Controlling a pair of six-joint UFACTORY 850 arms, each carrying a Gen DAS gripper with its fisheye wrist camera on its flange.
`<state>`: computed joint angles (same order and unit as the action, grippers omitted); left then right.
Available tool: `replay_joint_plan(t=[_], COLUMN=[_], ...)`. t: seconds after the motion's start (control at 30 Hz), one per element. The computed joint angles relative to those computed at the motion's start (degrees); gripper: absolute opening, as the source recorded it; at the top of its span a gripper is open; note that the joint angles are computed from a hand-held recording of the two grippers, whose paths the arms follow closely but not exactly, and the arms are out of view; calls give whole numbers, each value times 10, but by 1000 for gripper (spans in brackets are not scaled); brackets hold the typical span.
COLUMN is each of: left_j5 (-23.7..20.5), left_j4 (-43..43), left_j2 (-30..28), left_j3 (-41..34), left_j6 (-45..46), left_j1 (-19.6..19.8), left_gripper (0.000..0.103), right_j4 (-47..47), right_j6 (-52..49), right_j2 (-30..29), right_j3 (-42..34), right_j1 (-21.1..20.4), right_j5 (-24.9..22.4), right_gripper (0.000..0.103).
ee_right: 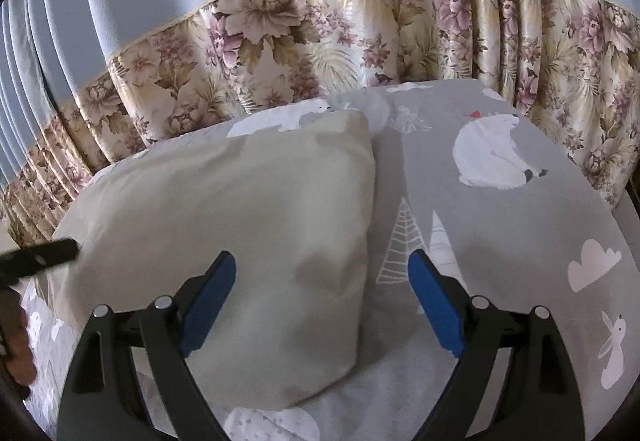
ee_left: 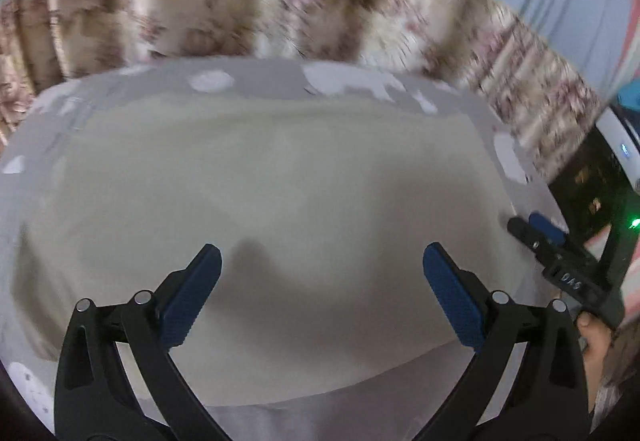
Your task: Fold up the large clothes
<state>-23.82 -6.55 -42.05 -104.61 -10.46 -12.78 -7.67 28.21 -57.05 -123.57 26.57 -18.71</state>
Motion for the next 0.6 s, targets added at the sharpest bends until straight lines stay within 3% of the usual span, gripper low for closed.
replay_joint_plan(t=[0.13, 0.23, 0.37, 0.47, 0.6], left_j5=[-72, -91, -88, -68, -79], left_j4=[101, 139, 116, 102, 101], left_j2=[-70, -94, -94, -82, -90], left_j3=[-82, -112, -111, -90, -106], left_j6=[-67, -86, -65, -56, -63], left_j1=[-14, -17, -13, -10, -10], left_gripper=[100, 100, 100, 100, 100], right_j4=[109, 167, 234, 288, 359], right_j6=[-85, -140, -209, -254, -292], right_j2=[10, 7, -2, -32, -104], right_j3=[21, 18, 2, -46, -162], right_j1=[-9, -11, -12, -16, -24], right_j5=[11, 3, -17, -62, -150], right_gripper=[88, 88, 88, 87, 58])
